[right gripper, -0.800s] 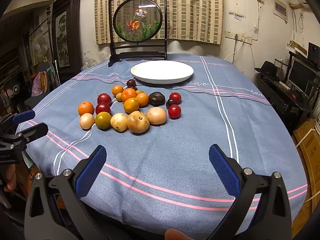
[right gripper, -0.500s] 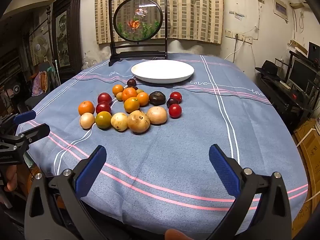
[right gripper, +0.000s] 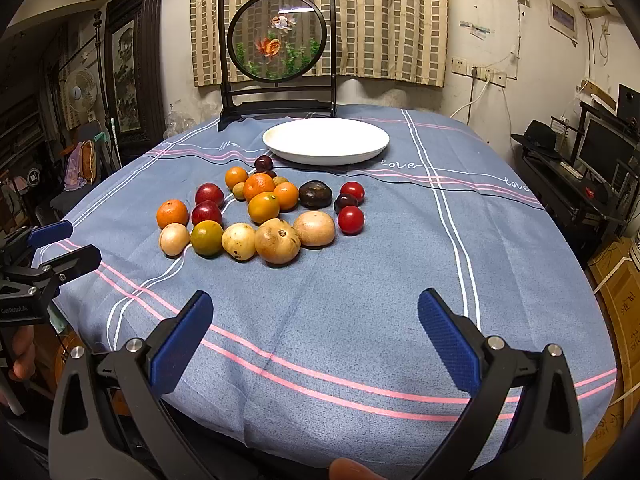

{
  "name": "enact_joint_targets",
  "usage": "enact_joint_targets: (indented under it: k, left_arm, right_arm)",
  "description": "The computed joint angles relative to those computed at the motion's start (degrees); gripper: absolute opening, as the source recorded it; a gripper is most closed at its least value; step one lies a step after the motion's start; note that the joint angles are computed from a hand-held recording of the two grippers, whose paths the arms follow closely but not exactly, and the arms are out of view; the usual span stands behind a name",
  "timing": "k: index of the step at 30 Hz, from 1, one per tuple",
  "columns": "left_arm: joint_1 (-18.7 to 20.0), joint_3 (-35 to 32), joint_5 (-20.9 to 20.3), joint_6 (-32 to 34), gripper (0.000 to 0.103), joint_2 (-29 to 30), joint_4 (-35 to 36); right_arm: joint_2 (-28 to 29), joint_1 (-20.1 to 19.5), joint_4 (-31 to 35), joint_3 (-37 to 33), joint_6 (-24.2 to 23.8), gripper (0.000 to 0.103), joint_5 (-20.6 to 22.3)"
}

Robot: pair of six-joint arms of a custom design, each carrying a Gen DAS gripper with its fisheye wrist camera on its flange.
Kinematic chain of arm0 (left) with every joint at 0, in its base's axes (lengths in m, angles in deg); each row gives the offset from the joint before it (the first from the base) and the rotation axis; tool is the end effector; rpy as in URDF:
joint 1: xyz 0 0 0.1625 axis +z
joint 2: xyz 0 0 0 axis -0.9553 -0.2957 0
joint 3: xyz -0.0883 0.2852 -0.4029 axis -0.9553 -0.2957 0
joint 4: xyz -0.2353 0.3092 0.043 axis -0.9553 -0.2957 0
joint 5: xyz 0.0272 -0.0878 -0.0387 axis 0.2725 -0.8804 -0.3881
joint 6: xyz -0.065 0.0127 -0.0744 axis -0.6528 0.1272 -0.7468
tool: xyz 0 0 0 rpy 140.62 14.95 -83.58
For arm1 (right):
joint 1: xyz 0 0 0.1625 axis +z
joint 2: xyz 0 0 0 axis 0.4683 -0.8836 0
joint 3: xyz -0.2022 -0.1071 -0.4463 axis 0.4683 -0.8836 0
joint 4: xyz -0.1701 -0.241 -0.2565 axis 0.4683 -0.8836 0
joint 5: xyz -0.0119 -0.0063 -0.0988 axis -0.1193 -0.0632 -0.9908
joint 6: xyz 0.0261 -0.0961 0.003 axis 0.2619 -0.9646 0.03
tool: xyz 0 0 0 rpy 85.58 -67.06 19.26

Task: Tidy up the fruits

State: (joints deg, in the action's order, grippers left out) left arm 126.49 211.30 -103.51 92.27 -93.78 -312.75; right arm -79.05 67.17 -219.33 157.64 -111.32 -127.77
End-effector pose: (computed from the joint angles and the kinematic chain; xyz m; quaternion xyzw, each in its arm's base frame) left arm -0.0635 -0.4211 0.1454 0.2829 0.8478 -0.3609 0.2664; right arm 0.1274 -0.4017 0.0315 0.2048 -0.8337 0.4080 0.3109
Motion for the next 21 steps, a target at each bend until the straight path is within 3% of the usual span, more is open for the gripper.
enact_joint_targets:
  k: [21]
  left_arm:
    - [0.43, -0.05, -0.28, -0.41, 0.101, -0.12, 0.5]
  right_arm:
    - [0.12, 0.19, 0.66, 0.02, -0.09, 0.102, -0.35]
